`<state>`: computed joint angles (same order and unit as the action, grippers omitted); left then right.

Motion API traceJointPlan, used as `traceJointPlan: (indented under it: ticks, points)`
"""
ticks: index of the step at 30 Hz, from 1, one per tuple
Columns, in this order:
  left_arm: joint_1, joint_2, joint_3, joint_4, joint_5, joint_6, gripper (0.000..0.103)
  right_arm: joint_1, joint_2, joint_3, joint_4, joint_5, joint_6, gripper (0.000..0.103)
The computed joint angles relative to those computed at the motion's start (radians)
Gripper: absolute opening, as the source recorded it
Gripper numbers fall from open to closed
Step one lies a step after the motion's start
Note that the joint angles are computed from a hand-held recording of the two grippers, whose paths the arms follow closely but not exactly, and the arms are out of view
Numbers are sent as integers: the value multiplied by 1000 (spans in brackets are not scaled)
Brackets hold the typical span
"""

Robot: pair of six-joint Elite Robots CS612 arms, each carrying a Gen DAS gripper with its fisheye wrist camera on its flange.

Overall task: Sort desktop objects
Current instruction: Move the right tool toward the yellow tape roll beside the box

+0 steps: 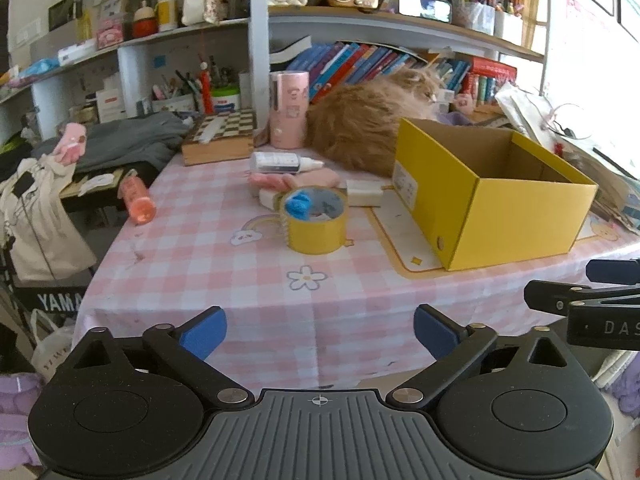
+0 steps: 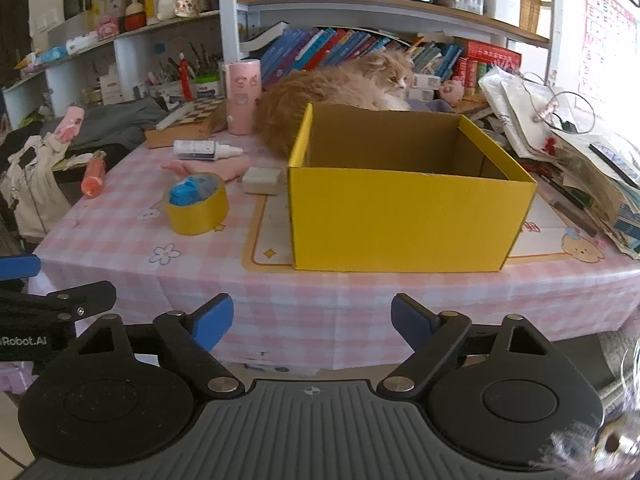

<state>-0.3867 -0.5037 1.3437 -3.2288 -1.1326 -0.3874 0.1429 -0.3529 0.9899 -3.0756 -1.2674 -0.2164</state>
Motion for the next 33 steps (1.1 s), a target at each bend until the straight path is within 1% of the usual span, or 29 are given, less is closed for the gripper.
traceJointPlan:
  ticks: [6, 11, 16, 22, 27, 33]
  points:
    - [6, -4, 5, 11, 27, -32, 94, 4, 1, -11, 21, 40, -44, 67]
    - [10, -6, 8, 15, 49, -43, 91, 6, 3, -20, 34, 64, -68, 62]
    - [12, -8, 11, 11, 81, -64, 90, 8, 10, -32, 41, 81, -81, 59]
    - [9, -9, 13, -12, 125, -75, 90, 9, 23, -52, 44, 124, -89, 59]
    - [7, -10, 14, -18, 164, -82, 90, 13, 48, -95, 44, 162, -88, 57]
    - [12, -12, 11, 5, 179, -99, 90, 19, 78, -151, 72, 203, -100, 57]
